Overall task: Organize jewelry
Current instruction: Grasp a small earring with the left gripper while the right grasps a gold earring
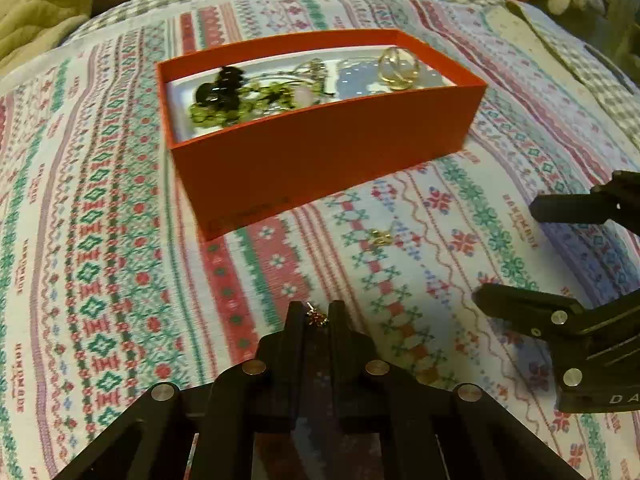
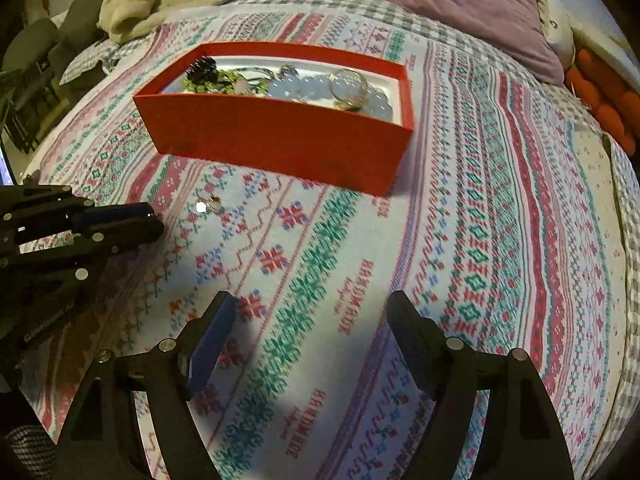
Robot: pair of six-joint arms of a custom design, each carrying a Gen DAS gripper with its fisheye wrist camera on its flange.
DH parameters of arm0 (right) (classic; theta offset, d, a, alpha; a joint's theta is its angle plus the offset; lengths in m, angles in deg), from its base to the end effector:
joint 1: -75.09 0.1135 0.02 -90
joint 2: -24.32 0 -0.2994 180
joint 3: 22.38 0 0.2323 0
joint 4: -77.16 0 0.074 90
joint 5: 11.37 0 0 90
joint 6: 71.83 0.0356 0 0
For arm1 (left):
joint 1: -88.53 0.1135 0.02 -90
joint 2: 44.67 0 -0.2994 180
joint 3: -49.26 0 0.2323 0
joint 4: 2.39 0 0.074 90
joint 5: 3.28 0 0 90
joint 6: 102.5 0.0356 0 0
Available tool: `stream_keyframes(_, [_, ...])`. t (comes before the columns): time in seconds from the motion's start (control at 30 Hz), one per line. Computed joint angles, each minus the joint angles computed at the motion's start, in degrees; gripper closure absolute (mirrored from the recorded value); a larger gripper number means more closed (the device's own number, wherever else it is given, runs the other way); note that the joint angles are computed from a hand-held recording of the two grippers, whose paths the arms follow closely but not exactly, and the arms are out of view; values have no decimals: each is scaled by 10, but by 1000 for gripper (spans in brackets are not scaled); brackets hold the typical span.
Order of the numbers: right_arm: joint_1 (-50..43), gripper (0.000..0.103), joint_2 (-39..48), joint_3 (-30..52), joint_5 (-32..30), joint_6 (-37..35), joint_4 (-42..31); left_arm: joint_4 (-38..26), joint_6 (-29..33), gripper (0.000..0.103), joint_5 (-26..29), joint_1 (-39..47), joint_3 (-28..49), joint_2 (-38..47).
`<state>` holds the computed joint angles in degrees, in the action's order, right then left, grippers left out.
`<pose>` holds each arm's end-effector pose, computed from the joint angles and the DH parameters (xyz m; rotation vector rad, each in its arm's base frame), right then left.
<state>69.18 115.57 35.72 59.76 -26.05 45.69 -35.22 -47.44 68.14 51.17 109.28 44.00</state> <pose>0.2669 -0.0161 0.1885 -0.9455 2.4254 0.1434 0.2202 -0.1538 0.2068 -0.0522 2.5552 -0.0456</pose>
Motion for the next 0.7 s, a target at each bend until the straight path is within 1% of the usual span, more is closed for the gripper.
stream_keyframes(0.3, [55,22,0,-8,15,34,18,-19,-9,97,-9,-1,-7,-18])
stream_keyframes(0.53, [83,23,20,10,21,69,24,-26,-8,97,-10,7,-21,-37])
stream_keyframes(0.63, [95,28,26,14,22,79,29,-29,-9,97,-7,12,-25,-44])
stream_keyframes(0.7, [102,36,27,15,21,80,33,-30,-9,97,-6,14,-27,-48])
